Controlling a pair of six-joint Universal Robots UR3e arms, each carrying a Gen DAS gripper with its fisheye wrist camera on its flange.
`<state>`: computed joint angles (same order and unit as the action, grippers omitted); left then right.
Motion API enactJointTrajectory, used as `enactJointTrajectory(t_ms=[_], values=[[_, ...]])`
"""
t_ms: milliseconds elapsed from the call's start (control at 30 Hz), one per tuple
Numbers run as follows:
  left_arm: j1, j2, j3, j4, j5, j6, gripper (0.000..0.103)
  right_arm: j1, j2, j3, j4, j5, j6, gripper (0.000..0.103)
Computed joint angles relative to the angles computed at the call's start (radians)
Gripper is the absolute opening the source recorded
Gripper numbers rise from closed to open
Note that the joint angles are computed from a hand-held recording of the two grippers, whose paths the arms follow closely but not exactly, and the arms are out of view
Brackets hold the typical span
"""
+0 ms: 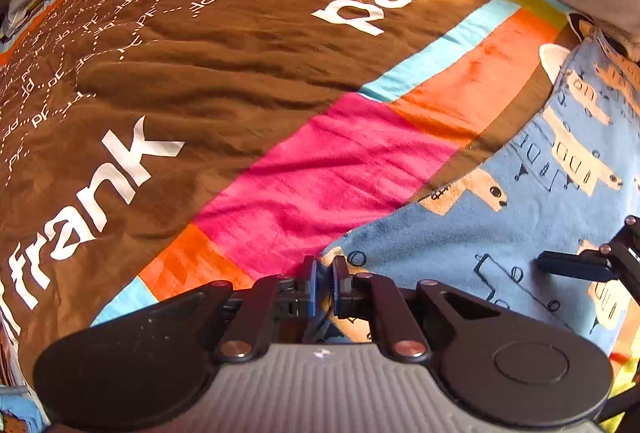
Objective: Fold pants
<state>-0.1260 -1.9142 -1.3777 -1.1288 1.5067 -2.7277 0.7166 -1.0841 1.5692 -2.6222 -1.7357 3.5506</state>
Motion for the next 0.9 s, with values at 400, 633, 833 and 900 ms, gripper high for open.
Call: enactJointTrajectory(t_ms=[400, 633, 833, 900], values=[[-0.172, -0.059, 0.359, -0.202, -0.040, -0.136, 0.080, -0.075, -0.590, 0.493, 0.064, -0.031, 0.073, 0.096], [-0.372, -0.461, 0.908, -0.326, -0.051, -0.105, 0.081, -0.324, -0.999, 0.802, 0.099, 0.065, -0.140, 0.097], [-0.385, -0.613, 1.039, -0.304, -0.016, -0.267, 0.081, -0.610, -0.848, 0.980, -0.231, 0.334, -0.612, 0.085], [-0.370, -0.539, 0.867, -0.189, -0.016, -0.328, 0.081, -0.769, -0.875, 1.051, -0.250, 0.383, -0.738, 0.088]])
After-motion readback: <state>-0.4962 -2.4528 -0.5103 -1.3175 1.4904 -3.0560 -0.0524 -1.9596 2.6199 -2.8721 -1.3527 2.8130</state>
